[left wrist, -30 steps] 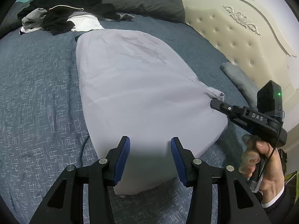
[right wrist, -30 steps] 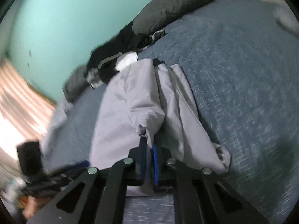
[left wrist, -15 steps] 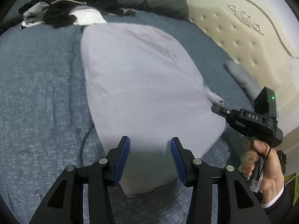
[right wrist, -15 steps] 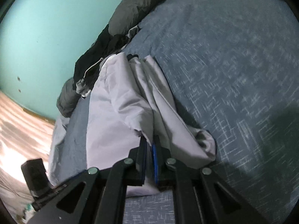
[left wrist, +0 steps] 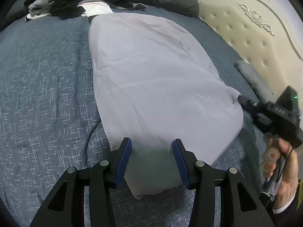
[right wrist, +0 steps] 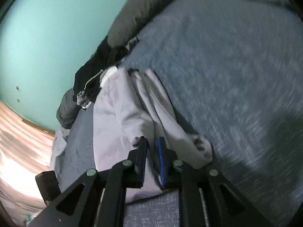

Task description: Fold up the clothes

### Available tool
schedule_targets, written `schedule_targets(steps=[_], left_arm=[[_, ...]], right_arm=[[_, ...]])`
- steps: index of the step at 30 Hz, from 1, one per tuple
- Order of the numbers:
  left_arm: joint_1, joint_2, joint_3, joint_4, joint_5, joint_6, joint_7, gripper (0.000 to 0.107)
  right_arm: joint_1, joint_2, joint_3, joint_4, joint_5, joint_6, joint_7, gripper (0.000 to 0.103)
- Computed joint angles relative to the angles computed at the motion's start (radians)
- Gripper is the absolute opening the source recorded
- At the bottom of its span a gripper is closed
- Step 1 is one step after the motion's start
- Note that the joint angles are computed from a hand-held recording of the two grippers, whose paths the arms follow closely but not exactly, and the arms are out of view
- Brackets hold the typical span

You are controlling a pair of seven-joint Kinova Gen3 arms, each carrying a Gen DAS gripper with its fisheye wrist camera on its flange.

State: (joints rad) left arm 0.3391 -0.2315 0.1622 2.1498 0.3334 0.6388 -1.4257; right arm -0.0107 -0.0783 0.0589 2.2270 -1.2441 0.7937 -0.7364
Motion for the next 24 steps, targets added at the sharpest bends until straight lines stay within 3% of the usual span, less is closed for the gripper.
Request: schedule_targets(steps=[3,8,12,17,20,24], left_arm=[[-0.001,0.004,0.002,-0.003,-0.006,0.004,0.002,0.050],[-0.004,0.003,0.011,-0.004,-0.018,0.003,0.023,0.050],[0.007,0.000,-0.019,0.010,0.020,-0.004,-0.011,0.050],[0.005,-0.011,-0.052,0.016,0.075,0.012,-0.063,0.050],[0.000,-0.046,-0.070,0.007,0.109,0.027,-0.086,0.050],[-0.006,-0.059,-0.042,-0.016,0.091,0.028,-0.083,0.049]], right_arm=[[-0.007,-0.045,0.013,-0.005,0.002,-0.009,0.026,0.013],[-0.028,0.013,0.000,-0.044,-0.003,0.123,0.118,0.013],[-0.045,0.083,-0.045,-0.060,0.055,0.100,0.055,0.013],[0.012,0.133,-0.034,-0.045,0.067,0.099,0.027,0.006],[0.012,0.104,-0.051,-0.048,0.098,0.073,-0.010,0.006],[-0.003,0.037,-0.049,-0.050,0.092,0.055,-0.018,0.007]])
